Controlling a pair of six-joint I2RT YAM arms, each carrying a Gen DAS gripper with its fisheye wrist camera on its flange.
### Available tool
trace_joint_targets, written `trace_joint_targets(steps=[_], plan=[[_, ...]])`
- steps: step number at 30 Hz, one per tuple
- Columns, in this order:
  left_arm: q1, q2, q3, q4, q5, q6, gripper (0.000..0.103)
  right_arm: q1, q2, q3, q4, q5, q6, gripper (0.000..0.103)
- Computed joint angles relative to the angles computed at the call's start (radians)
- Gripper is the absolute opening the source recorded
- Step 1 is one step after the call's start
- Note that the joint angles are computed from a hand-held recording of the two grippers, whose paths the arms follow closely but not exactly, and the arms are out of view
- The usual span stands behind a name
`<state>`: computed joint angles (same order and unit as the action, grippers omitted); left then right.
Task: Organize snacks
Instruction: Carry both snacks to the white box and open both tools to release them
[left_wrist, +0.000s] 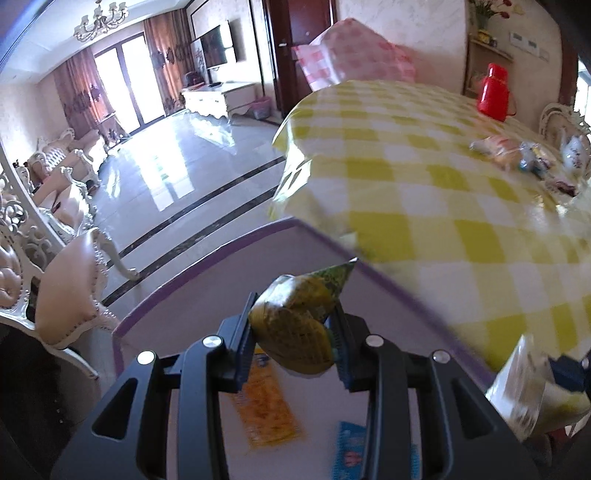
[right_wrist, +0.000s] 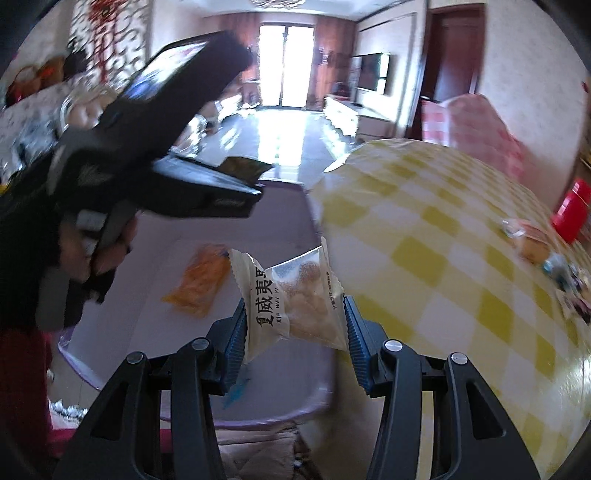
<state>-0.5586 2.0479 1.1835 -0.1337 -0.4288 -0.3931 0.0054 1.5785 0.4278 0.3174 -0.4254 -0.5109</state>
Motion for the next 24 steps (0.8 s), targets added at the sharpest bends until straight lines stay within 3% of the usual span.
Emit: trace_joint_targets(steps=[5,9,11,12,13,15,17,24], plan=[[0.019,0.026,0.016,-0.027,-0.006,0.004,0.037,0.052,0.031,-0.008,0.023,0.002,-0.015,0.049],[0.023,0.042,0.031,-0.051,-0.02,0.008,0.04,0.038,0.055,0.023,-0.032,-0.08,-0.038,0.053],[0.023,0.049,0.044,-0.069,-0.038,0.004,0.054,0.027,0.054,0.028,-0.049,-0.107,-0.04,0.065],[0.019,0.05,0.046,-0.067,-0.064,-0.003,0.076,0.009,0.05,0.025,-0.042,-0.129,-0.038,0.066],[0.014,0.047,0.043,-0.061,-0.084,-0.005,0.085,-0.011,0.043,0.022,-0.037,-0.144,-0.036,0.068],[0.006,0.042,0.045,-0.064,-0.102,-0.006,0.086,-0.042,0.037,0.028,-0.036,-0.154,-0.022,0.072],[-0.002,0.042,0.05,-0.064,-0.11,-0.005,0.094,-0.094,0.036,0.044,-0.053,-0.183,-0.01,0.076],[-0.035,0.078,0.104,-0.066,-0.115,-0.025,0.097,-0.307,0.086,0.139,-0.125,-0.294,-0.006,0.082]])
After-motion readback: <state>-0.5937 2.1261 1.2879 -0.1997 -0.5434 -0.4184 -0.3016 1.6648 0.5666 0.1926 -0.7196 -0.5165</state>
